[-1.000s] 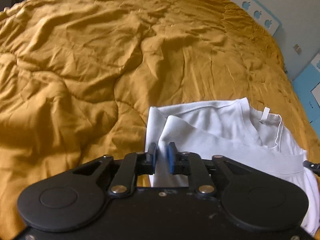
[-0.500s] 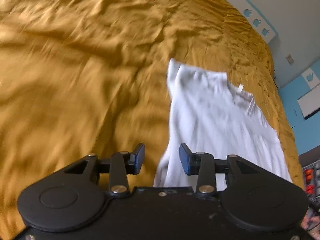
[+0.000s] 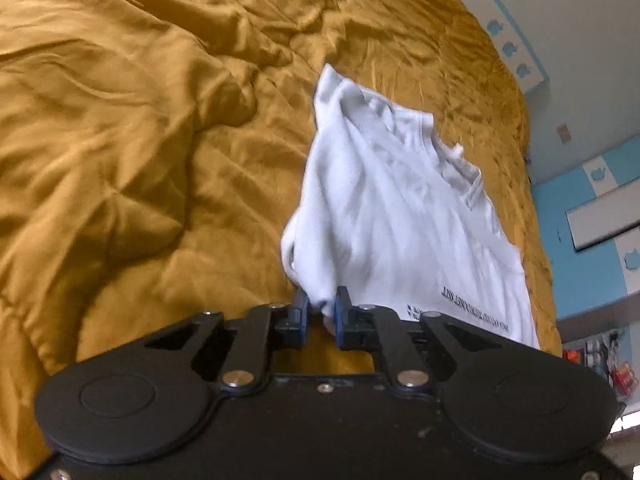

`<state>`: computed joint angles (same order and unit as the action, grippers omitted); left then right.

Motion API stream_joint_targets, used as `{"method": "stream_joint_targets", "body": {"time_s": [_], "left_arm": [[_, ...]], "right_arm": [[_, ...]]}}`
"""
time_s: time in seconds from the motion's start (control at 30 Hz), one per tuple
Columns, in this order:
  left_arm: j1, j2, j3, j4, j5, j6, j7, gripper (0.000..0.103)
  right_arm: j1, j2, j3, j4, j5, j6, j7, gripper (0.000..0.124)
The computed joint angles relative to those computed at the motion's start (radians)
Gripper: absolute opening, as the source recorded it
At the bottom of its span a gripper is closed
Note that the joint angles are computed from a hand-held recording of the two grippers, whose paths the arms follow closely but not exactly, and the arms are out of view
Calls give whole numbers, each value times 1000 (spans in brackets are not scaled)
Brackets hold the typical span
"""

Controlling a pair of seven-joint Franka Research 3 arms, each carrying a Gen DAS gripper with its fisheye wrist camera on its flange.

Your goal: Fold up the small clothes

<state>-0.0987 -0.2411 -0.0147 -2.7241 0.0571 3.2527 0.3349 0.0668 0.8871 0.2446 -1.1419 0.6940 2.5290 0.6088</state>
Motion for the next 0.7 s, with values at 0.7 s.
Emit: {"method": "stream_joint_targets", "body": {"time_s": [0.7], "left_arm": [[174, -145, -198, -56, 15, -86, -12, 35]], "right_arm": [[-24, -121, -34, -153, -24, 9, 96, 50]]}}
